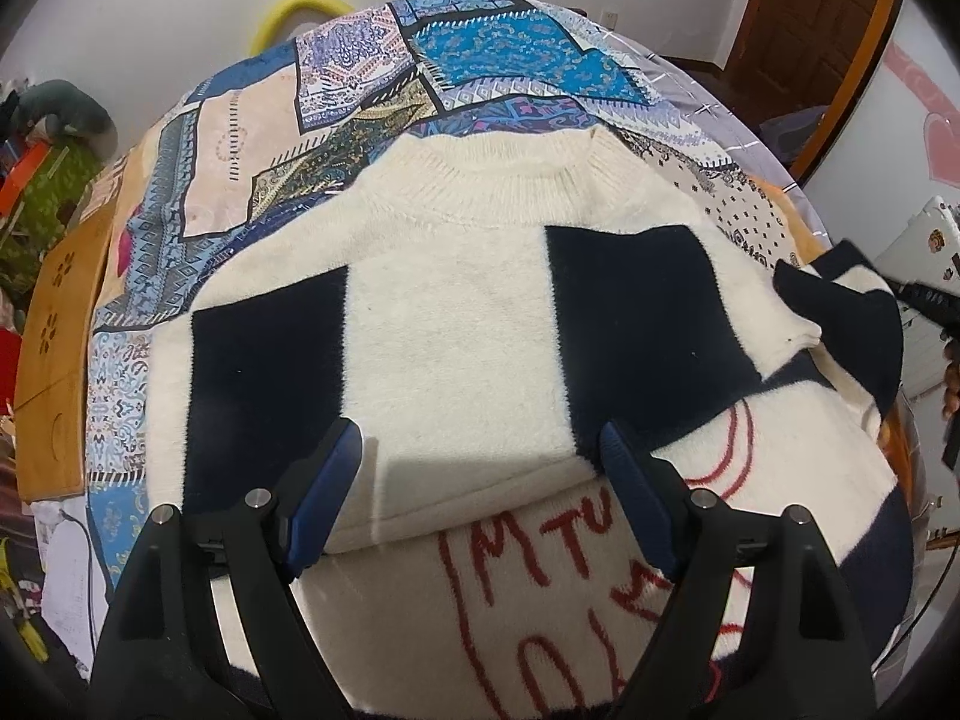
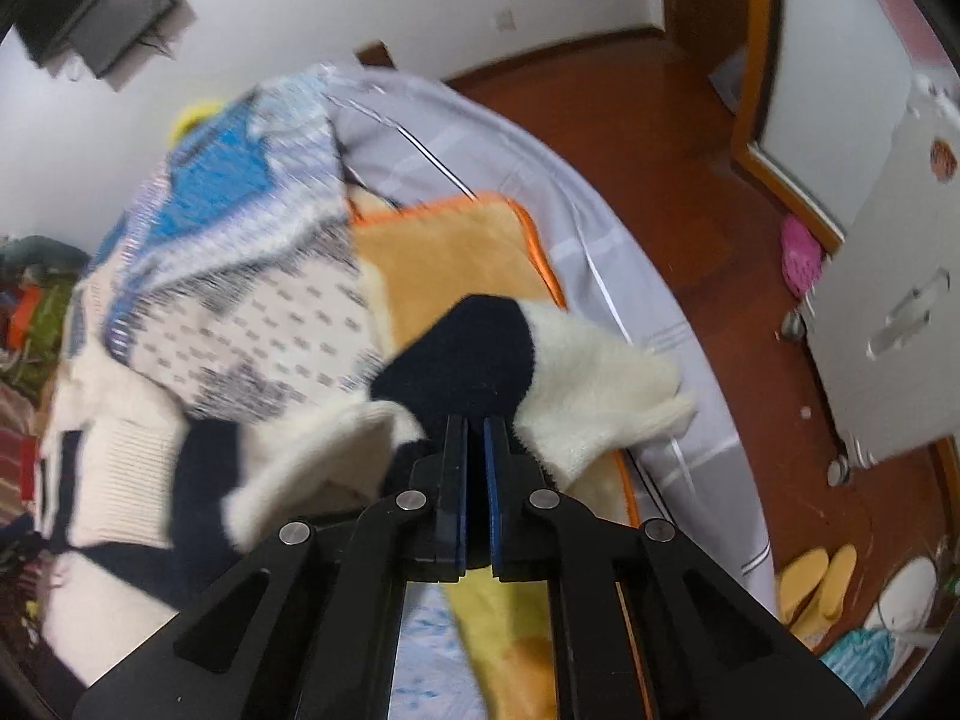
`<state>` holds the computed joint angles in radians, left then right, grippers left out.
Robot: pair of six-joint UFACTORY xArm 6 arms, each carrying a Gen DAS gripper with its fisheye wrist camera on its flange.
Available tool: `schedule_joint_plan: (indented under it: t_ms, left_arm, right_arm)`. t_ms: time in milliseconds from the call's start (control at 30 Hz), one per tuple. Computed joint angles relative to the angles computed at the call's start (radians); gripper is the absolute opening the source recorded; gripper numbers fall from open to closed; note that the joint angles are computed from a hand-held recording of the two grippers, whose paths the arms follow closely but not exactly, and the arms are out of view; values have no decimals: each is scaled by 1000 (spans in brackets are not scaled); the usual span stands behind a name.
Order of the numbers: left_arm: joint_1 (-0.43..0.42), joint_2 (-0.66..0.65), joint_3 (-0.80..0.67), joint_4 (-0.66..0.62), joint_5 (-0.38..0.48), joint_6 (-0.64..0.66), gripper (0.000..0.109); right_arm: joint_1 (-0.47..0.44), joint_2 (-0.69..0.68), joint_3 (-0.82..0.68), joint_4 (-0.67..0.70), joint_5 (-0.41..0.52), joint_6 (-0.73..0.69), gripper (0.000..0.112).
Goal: Fold small clothes
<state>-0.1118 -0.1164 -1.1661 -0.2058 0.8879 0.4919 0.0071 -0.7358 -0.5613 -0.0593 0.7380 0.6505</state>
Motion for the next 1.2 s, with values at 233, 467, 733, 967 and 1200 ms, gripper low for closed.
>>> schedule_joint_plan:
  t_ms: [233,467,733,967,1200]
  left_arm:
    - [25,-27,2,-45,6,24,82]
    - [65,-63,10,-91,10,63,82]
    - [125,-93,20,-150,20,102,82]
    - [174,-111,30,-183,33,130,82]
    - [224,-120,37,-195,41,143,82]
  right_arm:
    - [101,20,-135,-89,-28,41,4]
    - [229,108,-296,-174,-70,69,4]
    - [353,269,-473,-213,-136,67,4]
    - [451,423,-571,-132,-202,25,1]
    - [535,565,-662,-6,-181,-90,1]
